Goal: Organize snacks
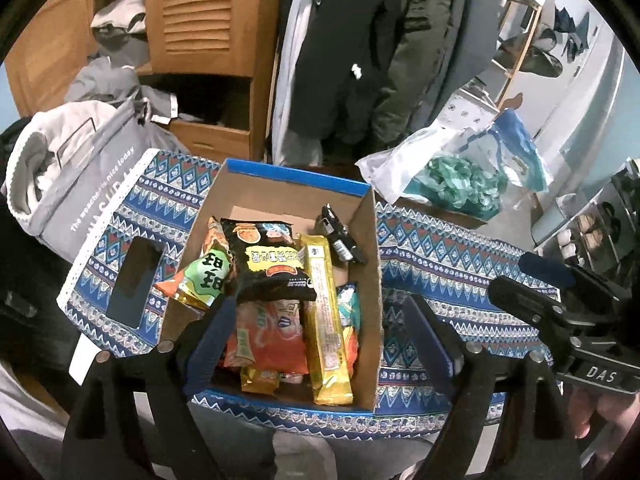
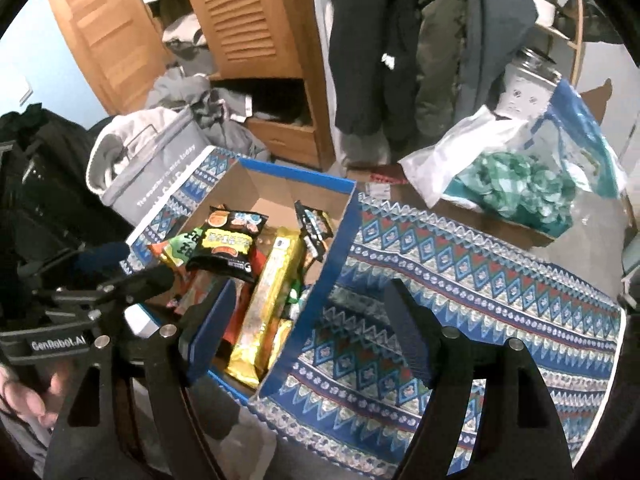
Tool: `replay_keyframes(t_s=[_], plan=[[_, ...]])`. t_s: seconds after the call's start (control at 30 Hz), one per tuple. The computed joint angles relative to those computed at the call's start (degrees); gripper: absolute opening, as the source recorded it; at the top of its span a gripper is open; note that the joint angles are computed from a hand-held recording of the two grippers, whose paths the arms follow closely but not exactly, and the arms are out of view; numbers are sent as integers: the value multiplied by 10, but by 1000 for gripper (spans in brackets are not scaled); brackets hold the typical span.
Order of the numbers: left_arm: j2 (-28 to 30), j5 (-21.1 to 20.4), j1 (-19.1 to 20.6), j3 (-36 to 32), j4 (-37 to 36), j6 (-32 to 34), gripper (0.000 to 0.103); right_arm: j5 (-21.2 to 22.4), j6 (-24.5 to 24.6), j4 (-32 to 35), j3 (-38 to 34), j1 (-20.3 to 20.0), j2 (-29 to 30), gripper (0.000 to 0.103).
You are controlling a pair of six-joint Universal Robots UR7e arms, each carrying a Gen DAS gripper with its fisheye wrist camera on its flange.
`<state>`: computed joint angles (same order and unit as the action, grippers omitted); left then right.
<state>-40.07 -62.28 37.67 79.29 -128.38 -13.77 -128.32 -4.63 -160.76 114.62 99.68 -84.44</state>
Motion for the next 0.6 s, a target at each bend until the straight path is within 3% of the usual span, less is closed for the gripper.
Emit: replay_keyframes(t_s=[0.17, 0.33, 0.6], plan=[[-10, 45, -15, 36, -41, 3, 87, 13, 4, -6, 27, -4, -34, 77], [-13, 64, -22, 46, -56, 11, 87, -1, -12, -18, 42, 0, -50, 77], [-19, 57, -30, 56, -93, -1, 87, 23, -18, -15, 52, -14, -74, 77]])
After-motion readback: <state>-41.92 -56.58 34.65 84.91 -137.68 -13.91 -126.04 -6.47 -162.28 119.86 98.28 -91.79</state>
